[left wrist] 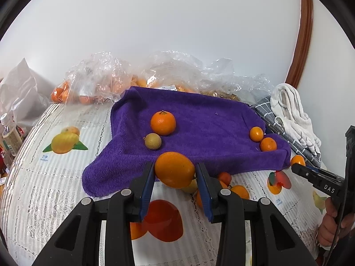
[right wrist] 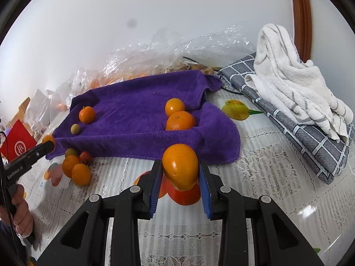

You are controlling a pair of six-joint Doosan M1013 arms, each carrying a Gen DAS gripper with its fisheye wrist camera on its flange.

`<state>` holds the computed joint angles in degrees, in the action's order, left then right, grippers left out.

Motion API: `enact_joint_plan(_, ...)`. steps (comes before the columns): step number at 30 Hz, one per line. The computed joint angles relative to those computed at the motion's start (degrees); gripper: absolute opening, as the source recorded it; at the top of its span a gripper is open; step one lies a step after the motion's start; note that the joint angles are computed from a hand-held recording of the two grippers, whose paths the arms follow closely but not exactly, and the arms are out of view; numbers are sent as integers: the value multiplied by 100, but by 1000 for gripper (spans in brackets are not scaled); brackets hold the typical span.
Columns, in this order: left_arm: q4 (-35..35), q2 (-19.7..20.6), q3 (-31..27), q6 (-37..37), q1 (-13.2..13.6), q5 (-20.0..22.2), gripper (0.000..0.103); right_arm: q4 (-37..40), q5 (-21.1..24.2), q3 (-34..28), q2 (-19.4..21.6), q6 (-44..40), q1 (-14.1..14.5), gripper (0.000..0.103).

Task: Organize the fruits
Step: 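Carry the oval orange with the right gripper over the purple towel while the left carries the large orange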

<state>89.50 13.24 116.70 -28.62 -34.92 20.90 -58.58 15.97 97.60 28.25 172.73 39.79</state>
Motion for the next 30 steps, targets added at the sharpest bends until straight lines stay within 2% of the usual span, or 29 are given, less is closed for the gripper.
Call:
enact_joint_plan(9, 55, 2, -3, -22, -8, 19, 36, -477, -36, 69, -40, 583, -21, 32)
enact_joint_plan(30, 503, -55, 63, -535, -7, 55, 36, -708, -34, 94, -61, 806, -20, 32)
